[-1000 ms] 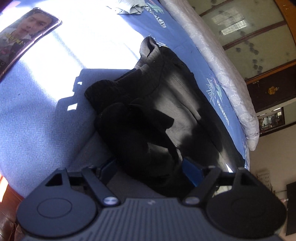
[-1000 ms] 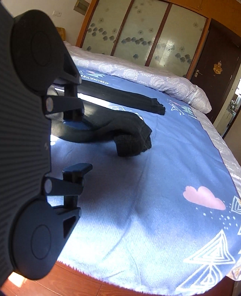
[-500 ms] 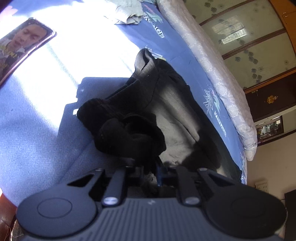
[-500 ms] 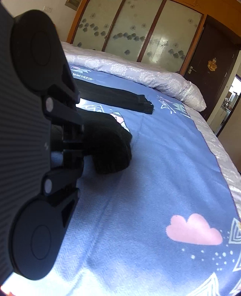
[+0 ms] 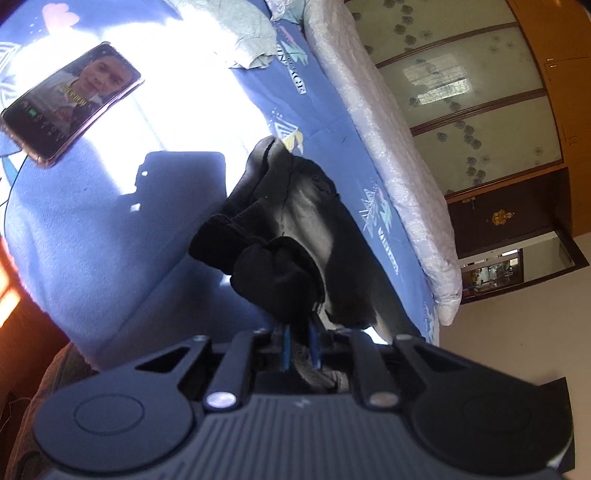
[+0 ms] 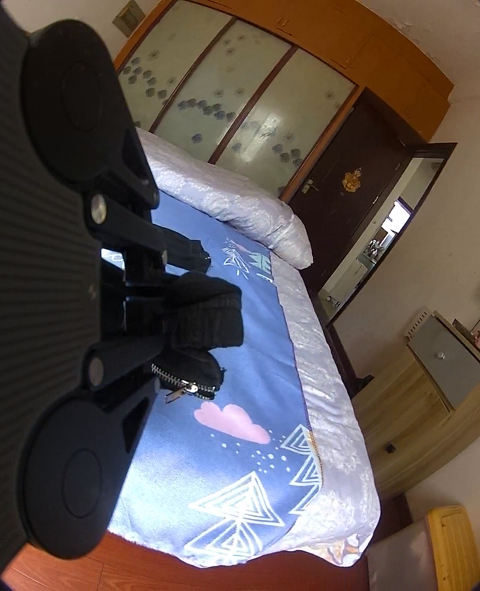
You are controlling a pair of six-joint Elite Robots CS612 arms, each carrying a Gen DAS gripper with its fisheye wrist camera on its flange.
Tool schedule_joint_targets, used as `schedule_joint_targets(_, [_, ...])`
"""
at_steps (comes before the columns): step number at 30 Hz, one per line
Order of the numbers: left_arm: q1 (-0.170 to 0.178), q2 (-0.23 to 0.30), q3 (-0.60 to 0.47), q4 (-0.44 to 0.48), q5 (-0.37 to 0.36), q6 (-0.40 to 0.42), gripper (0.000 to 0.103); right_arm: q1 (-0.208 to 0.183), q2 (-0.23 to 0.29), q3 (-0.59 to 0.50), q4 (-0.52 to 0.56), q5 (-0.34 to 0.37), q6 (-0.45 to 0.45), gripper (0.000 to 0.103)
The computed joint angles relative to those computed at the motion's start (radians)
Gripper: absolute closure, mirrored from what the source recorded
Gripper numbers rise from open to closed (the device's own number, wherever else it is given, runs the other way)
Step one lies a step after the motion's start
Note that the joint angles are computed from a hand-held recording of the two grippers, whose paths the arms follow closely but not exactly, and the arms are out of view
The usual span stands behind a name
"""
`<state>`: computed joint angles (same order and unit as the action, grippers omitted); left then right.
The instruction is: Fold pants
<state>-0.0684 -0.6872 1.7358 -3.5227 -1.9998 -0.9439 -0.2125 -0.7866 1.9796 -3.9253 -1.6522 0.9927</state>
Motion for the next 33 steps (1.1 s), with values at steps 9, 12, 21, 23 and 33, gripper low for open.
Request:
schedule_joint_targets(9, [-0.017, 0.066, -0.175, 0.071, 0.029, 0.006, 0.093, 0.028, 0.065, -0.222, 0.246, 0.003, -0.129, 0.096])
schedule_joint_targets(12, [-0.018, 0.111, -0.292, 0.118, 0.052, -0.009, 0.093, 0.036, 0.113, -0.357, 0.31, 0.004, -0.171, 0.096])
schedule_joint_targets(21, [-0.034, 0.345, -0.795, 0.439, 0.158, 0.013, 0.086, 0.064, 0.364, -0.927, 0.721, -0.024, -0.251, 0.079])
schedule_joint_targets(23, [-0.044, 0.391, -0.895, 0.55, 0.222, 0.009, 0.07, 0.067, 0.422, -1.034, 0.796, -0.007, -0.215, 0.049])
schedule_joint_targets(33, [-0.013, 0.308, -0.644, 0.241, 0.126, 0.07, 0.058, 0.056, 0.367, -0.83, 0.566, 0.108, -0.227, 0.051])
